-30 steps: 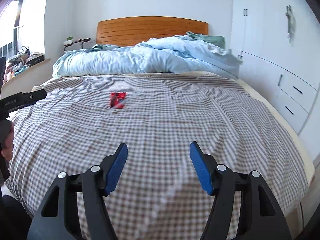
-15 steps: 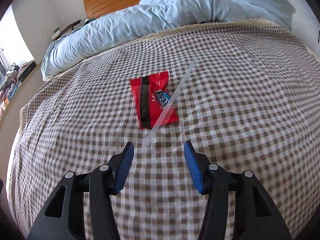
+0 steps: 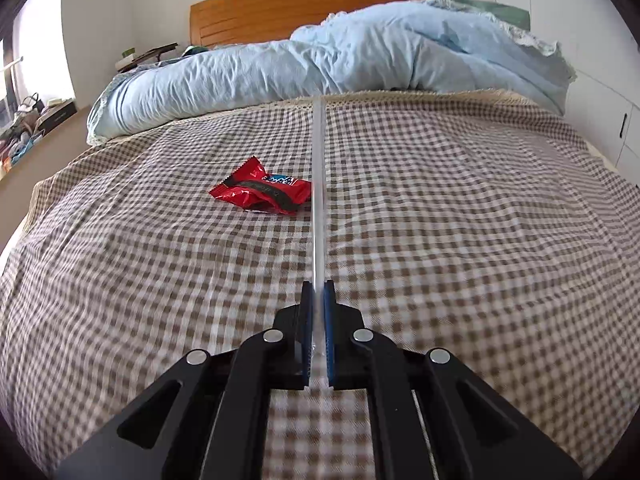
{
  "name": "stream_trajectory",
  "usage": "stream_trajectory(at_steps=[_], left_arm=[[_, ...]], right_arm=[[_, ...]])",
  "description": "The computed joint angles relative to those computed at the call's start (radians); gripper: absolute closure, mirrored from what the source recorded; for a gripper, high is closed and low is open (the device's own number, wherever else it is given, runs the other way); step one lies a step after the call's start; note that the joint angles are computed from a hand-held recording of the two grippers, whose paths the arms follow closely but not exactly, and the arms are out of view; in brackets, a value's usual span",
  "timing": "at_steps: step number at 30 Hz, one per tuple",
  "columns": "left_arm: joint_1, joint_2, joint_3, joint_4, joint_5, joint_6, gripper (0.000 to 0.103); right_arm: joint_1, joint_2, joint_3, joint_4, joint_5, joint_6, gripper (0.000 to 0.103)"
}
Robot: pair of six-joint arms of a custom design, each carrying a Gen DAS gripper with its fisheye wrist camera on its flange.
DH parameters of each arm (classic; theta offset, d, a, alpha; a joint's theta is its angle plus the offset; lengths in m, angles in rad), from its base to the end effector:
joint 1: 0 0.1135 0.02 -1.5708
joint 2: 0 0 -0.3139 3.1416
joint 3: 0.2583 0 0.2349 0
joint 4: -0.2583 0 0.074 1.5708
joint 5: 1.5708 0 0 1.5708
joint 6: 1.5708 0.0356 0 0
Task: Collect trash
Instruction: 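Grasp the clear straw with the right tool while the left tool grasps the red snack packet, then carry the straw and red packet over the wastebasket with both tools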
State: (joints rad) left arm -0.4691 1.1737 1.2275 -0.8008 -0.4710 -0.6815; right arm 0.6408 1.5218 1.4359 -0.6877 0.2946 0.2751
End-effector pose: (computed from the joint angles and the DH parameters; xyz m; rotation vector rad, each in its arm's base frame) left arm 0.1855 -0.0759 0.4033 -0.4647 2.1732 -0.0804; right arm 0.2574 0.1790 0.3918 -0.2771 2.2895 0.1222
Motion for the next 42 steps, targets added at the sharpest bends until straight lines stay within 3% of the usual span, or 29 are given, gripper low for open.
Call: stream_trajectory(at_steps=[3,6,8,10,14,16,19,22,24,26,27,29,32,35,40,42], left_arm=[[-0.016,0.031,-0.003,0.014,0.020,0.004,0.014],[0.015,0.078,-0.010,0.092,0.180,0.035,0.013],[0.029,0.183,0.065,0.069,0.213,0.071,0.014],[0.065,0.321,0.180,0.033,0.245,0.125,0.014],[0.157,0.613,0.458,0.010,0.400,0.180,0.014],[0.147,0.788,0.693,-0.117,0.323,0.196,0.014],[0.154,0.942,0.886,-0.153,0.416,0.246,0.014],[0.147,1.100,1.120,-0.306,0.373,0.231,0.015],[0.145,1.075,1.061,-0.235,0.383,0.228,0.021],[0.149,1.051,1.029,-0.204,0.420,0.224,0.063],[0.152,1.044,1.025,-0.207,0.447,0.218,0.066],[0.149,1.027,1.020,-0.199,0.481,0.215,0.084],[0.133,0.944,0.947,-0.149,0.503,0.211,0.092],[0.090,0.805,0.825,-0.096,0.463,0.202,0.094],[-0.072,0.553,0.624,-0.026,0.273,0.190,0.094],[-0.166,0.473,0.567,-0.017,0.170,0.157,0.094]], right_arm=[[0.025,-0.067,-0.001,-0.078,0.005,-0.020,0.097],[0.062,-0.164,-0.075,-0.083,0.054,-0.001,0.097],[0.025,-0.207,-0.121,-0.078,-0.012,0.031,0.097],[-0.022,-0.223,-0.135,-0.073,-0.114,0.041,0.097],[-0.036,-0.267,-0.128,-0.080,-0.119,0.016,0.097],[-0.090,-0.291,-0.140,-0.071,-0.214,0.020,0.097],[-0.133,-0.309,-0.152,-0.077,-0.266,0.002,0.097],[-0.180,-0.318,-0.156,-0.081,-0.325,-0.013,0.097],[-0.214,-0.326,-0.162,-0.077,-0.383,-0.010,0.097],[-0.213,-0.335,-0.163,-0.074,-0.393,-0.007,0.097],[-0.195,-0.333,-0.162,-0.074,-0.377,-0.007,0.097],[-0.167,-0.326,-0.158,-0.081,-0.355,0.000,0.097],[-0.147,-0.320,-0.158,-0.088,-0.329,0.011,0.097],[-0.134,-0.327,-0.158,-0.096,-0.295,0.017,0.097],[-0.110,-0.348,-0.173,-0.117,-0.226,0.022,0.097],[-0.054,-0.362,-0.173,-0.135,-0.135,0.014,0.097]])
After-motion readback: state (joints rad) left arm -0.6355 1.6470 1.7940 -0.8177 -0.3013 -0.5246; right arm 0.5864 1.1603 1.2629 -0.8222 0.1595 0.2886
